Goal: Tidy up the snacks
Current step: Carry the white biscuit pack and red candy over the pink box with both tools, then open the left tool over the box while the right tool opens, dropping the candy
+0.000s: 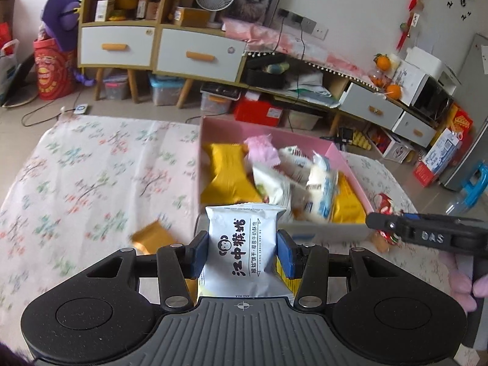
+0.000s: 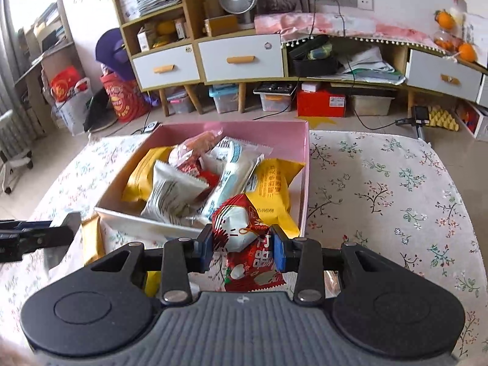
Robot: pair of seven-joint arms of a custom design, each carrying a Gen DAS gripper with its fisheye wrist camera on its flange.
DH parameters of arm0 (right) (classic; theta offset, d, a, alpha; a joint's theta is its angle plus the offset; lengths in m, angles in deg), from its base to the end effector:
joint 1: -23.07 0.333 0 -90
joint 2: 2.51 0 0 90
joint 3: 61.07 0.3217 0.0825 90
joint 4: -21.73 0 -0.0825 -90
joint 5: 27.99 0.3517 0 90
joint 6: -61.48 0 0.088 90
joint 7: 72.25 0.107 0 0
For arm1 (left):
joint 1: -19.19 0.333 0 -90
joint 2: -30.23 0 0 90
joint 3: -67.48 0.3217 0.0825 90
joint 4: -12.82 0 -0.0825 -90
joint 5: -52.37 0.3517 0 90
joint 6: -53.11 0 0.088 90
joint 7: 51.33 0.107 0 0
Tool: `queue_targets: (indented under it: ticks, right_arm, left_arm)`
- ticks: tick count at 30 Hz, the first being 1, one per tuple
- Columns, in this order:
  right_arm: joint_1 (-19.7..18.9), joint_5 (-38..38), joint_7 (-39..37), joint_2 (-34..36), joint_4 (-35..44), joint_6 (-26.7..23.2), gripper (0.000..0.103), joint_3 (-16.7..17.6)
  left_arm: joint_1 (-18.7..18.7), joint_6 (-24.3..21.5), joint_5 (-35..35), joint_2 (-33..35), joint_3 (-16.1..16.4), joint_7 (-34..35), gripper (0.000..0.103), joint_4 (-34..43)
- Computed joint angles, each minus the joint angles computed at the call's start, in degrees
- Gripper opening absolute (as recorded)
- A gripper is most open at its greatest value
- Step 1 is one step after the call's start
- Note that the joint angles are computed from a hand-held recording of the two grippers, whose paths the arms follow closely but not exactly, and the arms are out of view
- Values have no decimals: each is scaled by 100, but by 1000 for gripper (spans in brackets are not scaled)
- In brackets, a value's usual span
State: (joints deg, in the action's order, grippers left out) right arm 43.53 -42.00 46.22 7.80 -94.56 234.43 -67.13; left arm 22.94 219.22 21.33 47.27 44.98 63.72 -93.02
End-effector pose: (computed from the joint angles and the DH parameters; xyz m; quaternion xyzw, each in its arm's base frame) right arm 0.5825 0.1720 0.4796 -0.6473 0.6511 -0.2199 0.3297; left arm 0.6266 -0.1519 0.4793 -0.5688 0.7138 -0.3884 0.1266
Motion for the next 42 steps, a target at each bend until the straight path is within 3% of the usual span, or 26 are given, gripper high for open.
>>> queue_targets:
  ticks: [2, 5, 12, 16, 19, 28, 36, 41, 42]
  right_arm:
    - [-6, -10, 6, 7, 26, 31, 35, -30]
    - [137, -319, 306, 70, 135, 54, 35, -268]
    - [-28, -3, 198, 426, 520, 135, 35, -242]
    - [-236, 709, -224, 732, 908, 12, 35, -24]
    - [23, 623, -170, 955, 1196, -64, 35, -371]
    - [267, 676, -12, 1519, 1846, -81, 35, -844]
    - [117, 1020, -267, 1699, 2106, -60, 39, -666]
    - [-207, 1548, -649, 1633, 2021, 148, 61, -204]
    - [-215, 1612, -720, 1605, 1994, 142, 61, -180]
  left_arm:
    - [-144, -33, 322, 208, 112, -113, 44, 271]
    - [-125, -289, 594, 528, 34, -113, 45, 714]
    - [-405, -662, 1410, 1126, 278, -661, 45, 1529]
    - [-485, -591, 1811, 1369, 340, -959, 44, 1795]
    - [-588, -361, 2205, 1506, 436, -1124, 44, 1870]
    - [-613, 351, 3080, 1774, 460, -1608, 45, 1850]
    - [-357, 619, 3381, 1820, 158, -1712, 47, 1772]
    - [-221, 675, 3429, 1786, -8, -1700, 57, 1708]
    - [-195, 666, 3420, 1777, -44, -1700, 59, 1701]
